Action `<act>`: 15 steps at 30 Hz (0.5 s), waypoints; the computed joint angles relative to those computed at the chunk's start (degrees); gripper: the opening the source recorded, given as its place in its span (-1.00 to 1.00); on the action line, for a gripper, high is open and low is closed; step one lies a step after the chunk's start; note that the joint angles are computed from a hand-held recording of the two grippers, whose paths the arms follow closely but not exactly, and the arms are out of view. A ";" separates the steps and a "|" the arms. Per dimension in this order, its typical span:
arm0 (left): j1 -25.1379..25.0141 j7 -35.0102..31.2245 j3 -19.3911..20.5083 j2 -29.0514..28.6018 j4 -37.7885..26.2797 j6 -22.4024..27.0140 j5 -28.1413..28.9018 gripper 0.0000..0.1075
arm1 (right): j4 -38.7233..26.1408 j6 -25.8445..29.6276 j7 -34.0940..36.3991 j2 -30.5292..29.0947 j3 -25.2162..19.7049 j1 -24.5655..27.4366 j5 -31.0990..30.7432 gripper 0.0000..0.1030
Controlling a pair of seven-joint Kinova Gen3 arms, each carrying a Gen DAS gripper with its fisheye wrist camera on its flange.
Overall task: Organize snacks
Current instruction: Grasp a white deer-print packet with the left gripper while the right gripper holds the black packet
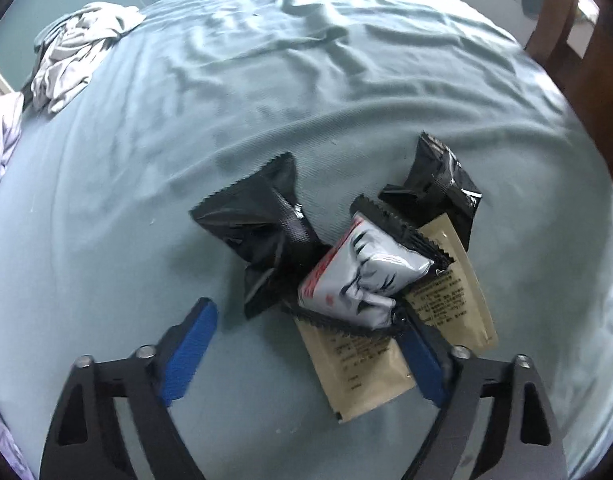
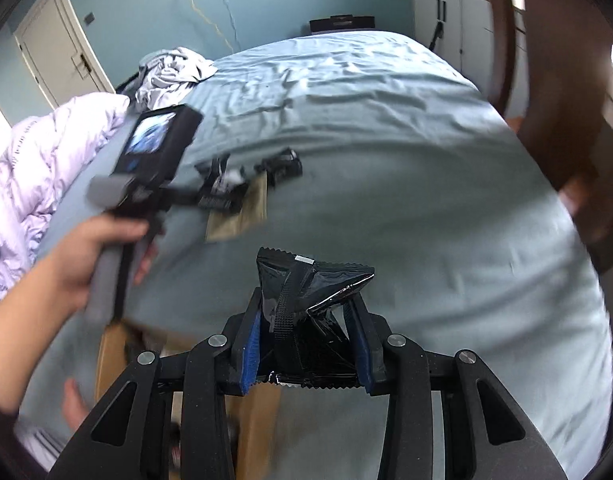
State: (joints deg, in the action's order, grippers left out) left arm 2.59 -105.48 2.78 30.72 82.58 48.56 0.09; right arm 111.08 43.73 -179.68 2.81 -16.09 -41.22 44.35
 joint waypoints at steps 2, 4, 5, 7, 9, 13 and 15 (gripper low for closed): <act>0.55 0.64 -0.02 -1.32 1.54 -2.04 -0.02 0.57 | 3.16 1.01 -3.74 -2.82 -1.35 -1.04 -0.57 -0.29; -0.02 -0.11 0.96 -1.77 1.70 -1.88 1.24 0.59 | 5.61 0.50 -7.69 -5.90 -3.06 -0.84 -1.90 -0.29; 0.07 -0.10 1.04 -1.86 1.53 -1.52 1.48 0.61 | 5.99 0.47 -9.12 -6.95 -4.15 -0.56 -1.60 -0.29; 1.33 0.86 0.42 -1.54 0.79 -0.94 0.58 0.61 | 5.50 1.43 -11.06 -7.66 -6.30 0.41 0.77 -0.29; 2.86 2.37 -0.28 -0.74 -0.35 -1.29 -0.79 0.62 | 3.72 3.43 -10.49 -5.68 -7.06 0.67 1.03 -0.29; 3.81 4.41 -0.54 0.55 -1.58 -1.97 -1.89 0.83 | 0.61 5.37 -5.85 -1.63 -5.43 -0.65 -0.63 -0.29; 3.35 4.09 0.08 1.64 -2.77 -0.79 -1.38 0.82 | -0.18 5.22 -4.46 -0.65 -4.23 -1.40 -0.55 -0.29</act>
State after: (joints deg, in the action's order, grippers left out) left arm 5.94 -101.39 2.86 32.36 79.81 47.77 -1.29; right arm 110.90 48.95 -184.13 2.16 -20.33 -42.62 43.80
